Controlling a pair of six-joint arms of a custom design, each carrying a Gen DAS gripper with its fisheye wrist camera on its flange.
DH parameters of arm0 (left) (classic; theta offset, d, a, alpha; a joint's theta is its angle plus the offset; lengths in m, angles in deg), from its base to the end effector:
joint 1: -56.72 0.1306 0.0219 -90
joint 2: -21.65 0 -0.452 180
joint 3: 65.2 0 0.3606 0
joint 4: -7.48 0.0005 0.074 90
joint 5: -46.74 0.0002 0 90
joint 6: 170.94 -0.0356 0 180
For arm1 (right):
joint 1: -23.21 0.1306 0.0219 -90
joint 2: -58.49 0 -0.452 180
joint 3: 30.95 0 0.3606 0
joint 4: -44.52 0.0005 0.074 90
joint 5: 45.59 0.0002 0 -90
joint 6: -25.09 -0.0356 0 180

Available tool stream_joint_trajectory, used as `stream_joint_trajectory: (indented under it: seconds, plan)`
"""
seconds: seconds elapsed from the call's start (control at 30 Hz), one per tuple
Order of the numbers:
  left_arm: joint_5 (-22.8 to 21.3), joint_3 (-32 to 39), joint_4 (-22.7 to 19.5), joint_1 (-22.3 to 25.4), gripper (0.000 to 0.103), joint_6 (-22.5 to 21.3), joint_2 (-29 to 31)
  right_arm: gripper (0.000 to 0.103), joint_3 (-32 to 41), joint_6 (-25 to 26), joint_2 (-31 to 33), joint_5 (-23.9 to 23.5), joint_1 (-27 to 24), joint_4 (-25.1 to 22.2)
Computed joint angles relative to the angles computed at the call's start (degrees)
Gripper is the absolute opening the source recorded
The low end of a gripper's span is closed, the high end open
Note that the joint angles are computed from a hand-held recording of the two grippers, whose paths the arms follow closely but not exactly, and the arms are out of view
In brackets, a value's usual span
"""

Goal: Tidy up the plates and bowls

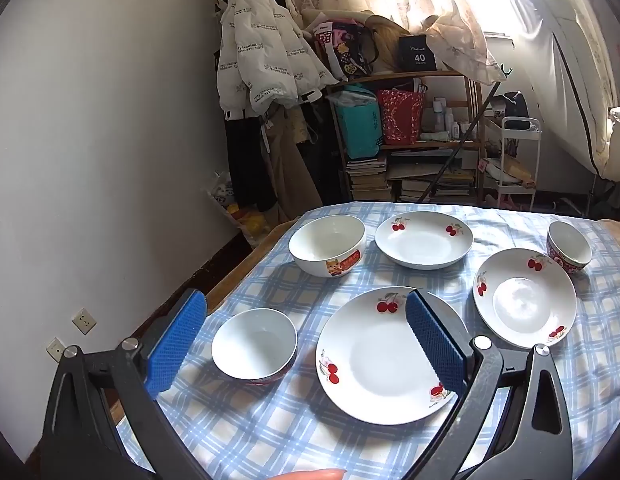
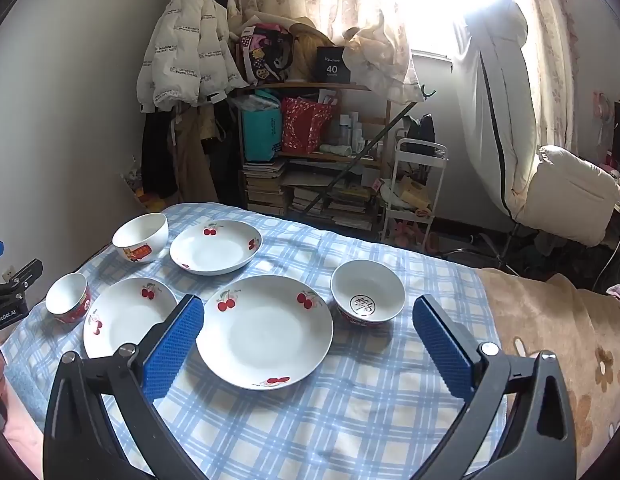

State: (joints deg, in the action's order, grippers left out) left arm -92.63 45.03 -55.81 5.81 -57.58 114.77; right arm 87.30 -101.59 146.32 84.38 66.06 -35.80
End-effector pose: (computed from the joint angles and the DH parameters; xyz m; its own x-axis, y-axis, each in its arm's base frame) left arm 0.3095 -0.3390 0.6178 -0.4867 0.1896 -0.8528 -0.0206 0.9734 0.2282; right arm 0.2951 0.2419 0.6873 -0.5799 0.0865 -0.8101 0.1603 0.9870 -0.0093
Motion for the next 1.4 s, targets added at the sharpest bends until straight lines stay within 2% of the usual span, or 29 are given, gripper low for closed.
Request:
stream_joint_trajectory:
  seconds: [0.13, 0.27, 0.53, 0.57, 1.4]
  plan:
    - [0.2, 0.3, -0.6, 0.0, 0.099, 0.4, 0.1, 0.103, -0.1, 0.1, -0.1, -0.1, -0.1, 0.1]
    - [-0.4, -0.7, 1.4, -0.1, 0.099, -0.7, -0.6, 0.103, -0.3, 0.5, 0.0, -0.3, -0.2, 0.1]
    - [1.8, -2.0, 3.2, 1.5, 0.099, -2.7, -1.6, 0.103, -0.2, 0.1, 0.0, -0.3, -0.2, 0.1]
    - [0.5, -1.4, 2.5, 0.4, 0.099, -1.9, -1.3, 0.103, -0.3, 0.1, -0.1, -0.3, -0.3, 0.3]
    - [-0.2, -1.1, 1.6, -0.2, 0.099, -2.1, -0.4, 0.103, 0.2, -0.2, 0.3, -0.4, -0.1, -0.5]
